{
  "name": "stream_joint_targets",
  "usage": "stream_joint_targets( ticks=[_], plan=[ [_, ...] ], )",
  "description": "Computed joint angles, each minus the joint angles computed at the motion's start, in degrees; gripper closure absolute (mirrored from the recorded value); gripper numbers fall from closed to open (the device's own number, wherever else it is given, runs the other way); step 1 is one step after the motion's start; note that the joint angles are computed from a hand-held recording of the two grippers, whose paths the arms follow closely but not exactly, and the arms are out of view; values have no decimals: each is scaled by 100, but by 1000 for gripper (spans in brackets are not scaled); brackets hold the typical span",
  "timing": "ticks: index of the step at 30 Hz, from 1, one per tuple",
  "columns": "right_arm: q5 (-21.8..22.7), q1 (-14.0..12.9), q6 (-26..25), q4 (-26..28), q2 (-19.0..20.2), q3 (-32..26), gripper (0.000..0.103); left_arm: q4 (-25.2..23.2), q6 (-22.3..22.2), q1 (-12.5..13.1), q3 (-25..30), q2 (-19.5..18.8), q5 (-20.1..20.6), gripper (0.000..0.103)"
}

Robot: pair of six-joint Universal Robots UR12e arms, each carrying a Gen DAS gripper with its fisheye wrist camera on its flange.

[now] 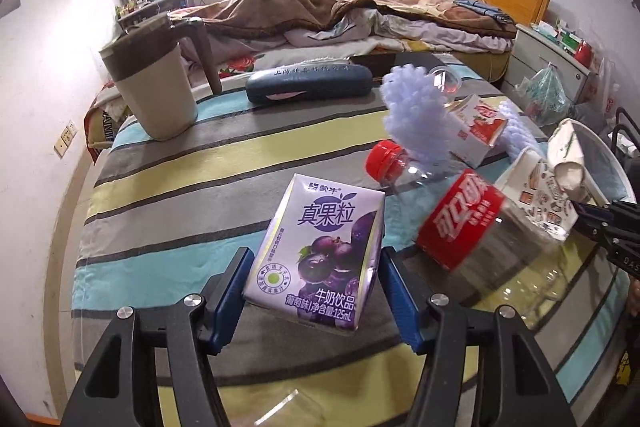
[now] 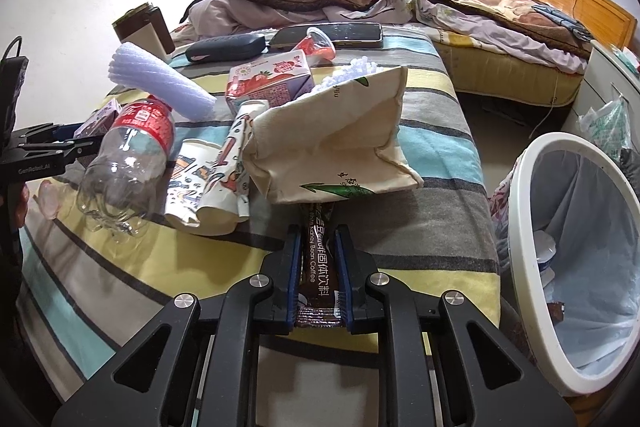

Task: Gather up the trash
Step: 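Carry the juice box and snack wrapper over the white bin and release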

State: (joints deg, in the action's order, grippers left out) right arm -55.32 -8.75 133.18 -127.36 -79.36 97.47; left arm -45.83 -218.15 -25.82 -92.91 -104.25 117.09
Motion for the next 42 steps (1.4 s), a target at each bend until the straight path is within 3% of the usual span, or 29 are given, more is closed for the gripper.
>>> stream_joint_targets(
  ticks=[25,35,42],
  plan=[
    [542,-349,-510,622,-287,167,84,-26,-569,-694,226,-59,524,40],
    [909,-598,-479,534,-409,254,84,112,-633,-959,499,-242,744,40],
    [1100,-752,-278,252,-453,318,84,331,-417,-1110,882,-510,770,40]
  ],
)
